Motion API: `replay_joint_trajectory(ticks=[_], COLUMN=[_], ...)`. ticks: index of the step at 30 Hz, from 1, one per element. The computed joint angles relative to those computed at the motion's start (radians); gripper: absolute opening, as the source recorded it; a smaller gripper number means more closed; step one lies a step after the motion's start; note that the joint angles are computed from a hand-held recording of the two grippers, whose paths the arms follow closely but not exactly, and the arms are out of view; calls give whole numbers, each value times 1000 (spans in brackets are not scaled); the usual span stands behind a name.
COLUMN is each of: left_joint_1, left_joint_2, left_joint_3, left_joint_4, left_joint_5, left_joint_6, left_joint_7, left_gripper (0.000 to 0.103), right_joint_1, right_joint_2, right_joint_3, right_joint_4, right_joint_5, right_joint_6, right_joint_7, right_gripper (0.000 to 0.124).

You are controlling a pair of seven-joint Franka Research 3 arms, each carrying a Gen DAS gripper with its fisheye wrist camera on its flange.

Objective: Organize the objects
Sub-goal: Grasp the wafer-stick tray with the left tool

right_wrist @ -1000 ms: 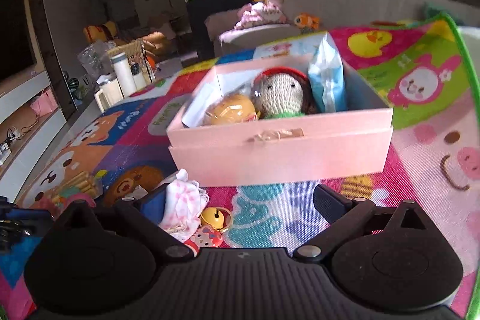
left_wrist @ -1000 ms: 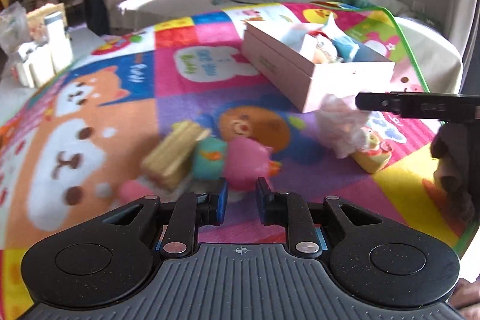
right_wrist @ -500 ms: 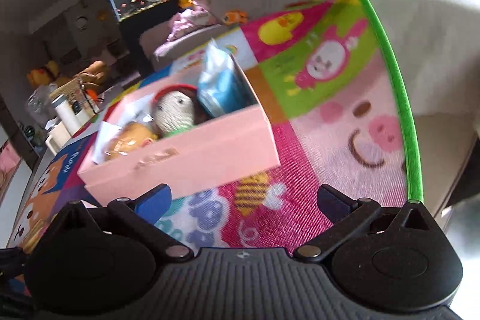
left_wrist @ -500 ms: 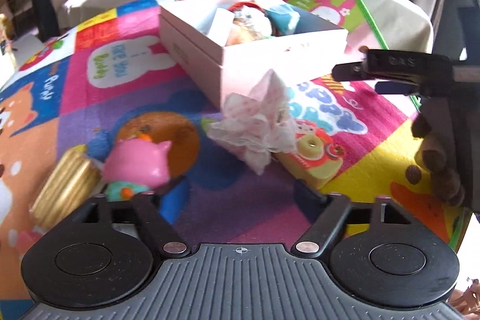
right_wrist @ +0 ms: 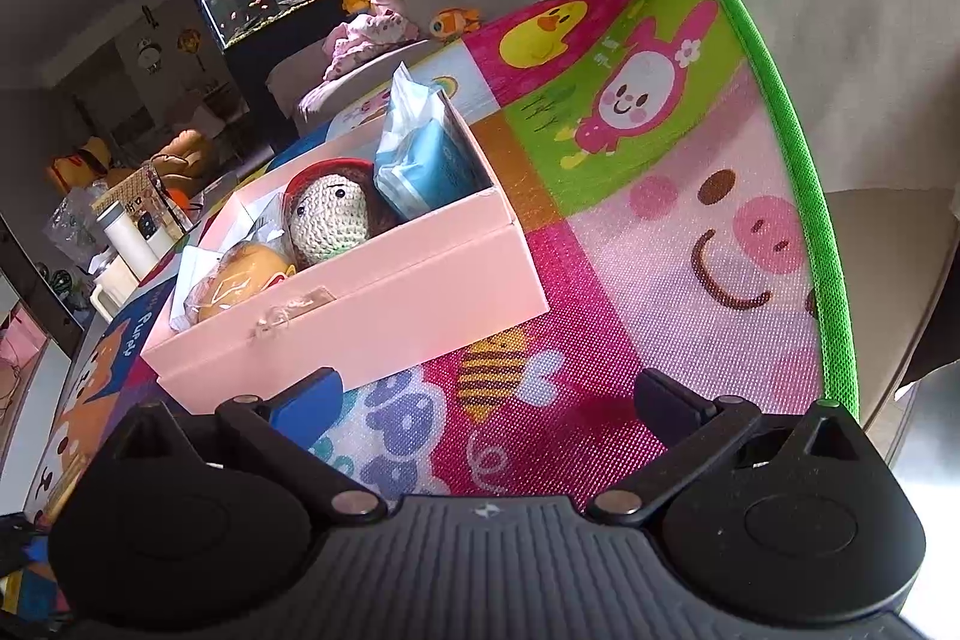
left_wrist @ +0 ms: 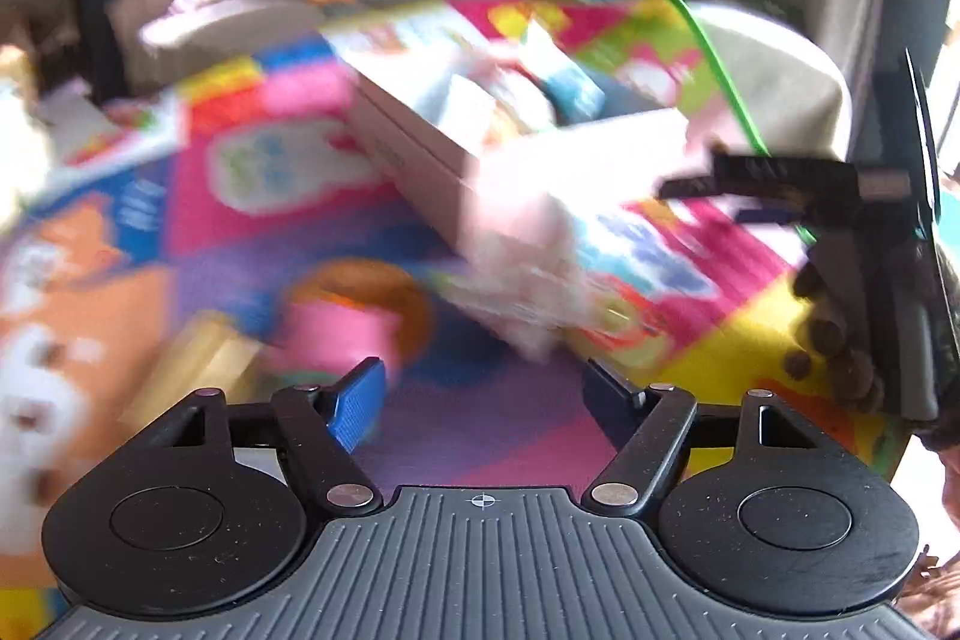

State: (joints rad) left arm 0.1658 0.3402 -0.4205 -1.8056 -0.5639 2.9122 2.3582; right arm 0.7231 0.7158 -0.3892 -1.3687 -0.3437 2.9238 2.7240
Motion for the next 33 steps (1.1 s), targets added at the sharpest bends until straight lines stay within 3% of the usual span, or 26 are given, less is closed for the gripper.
replay_joint_trajectory(ticks=[2, 4, 6, 10, 14, 16, 17, 19, 23, 29, 33], left_joint_1=[20, -22, -77, -100, -89, -40, -33, -7, -5, -33, -60], left_joint_2=[-14, -4, 22, 108, 167, 174, 173, 172, 134, 107, 114], left_joint_3=[5, 93, 193, 255, 237, 166, 150, 105, 89, 132, 182], left_joint_4=[-16, -4, 27, 126, 181, 178, 167, 153, 104, 99, 115], left_joint_5=[-18, 73, 202, 339, 391, 371, 379, 389, 419, 449, 481], left_joint_6=[60, 79, 59, -21, -21, -5, 14, 22, 15, -37, -34], left_joint_7=[5, -108, -244, -376, -462, -450, -456, -448, -481, -552, -637], left_gripper=[78, 78, 78, 78, 76, 67, 59, 51, 42, 41, 40], right_joint_1=[-2, -2, -2, -7, -15, -18, -20, -35, -31, -90, -110], right_joint_2=[0, 0, 1, 6, 12, 15, 16, 28, 25, 52, 114], right_joint_3=[1, 1, 2, 11, 26, 33, 37, 60, 85, 292, 421], right_joint_4=[1, 1, 1, 14, 32, 42, 47, 80, 95, 179, 285], right_joint_5=[2, 3, 4, 4, -2, -6, -9, -7, -64, -17, 20], right_joint_6=[0, 0, 0, -14, -34, -44, -51, -92, -78, -18, -60], right_joint_7=[-1, -3, -5, -23, -47, -57, -63, -94, -182, -575, -857], right_gripper=[103, 103, 103, 103, 103, 103, 103, 103, 103, 102, 87])
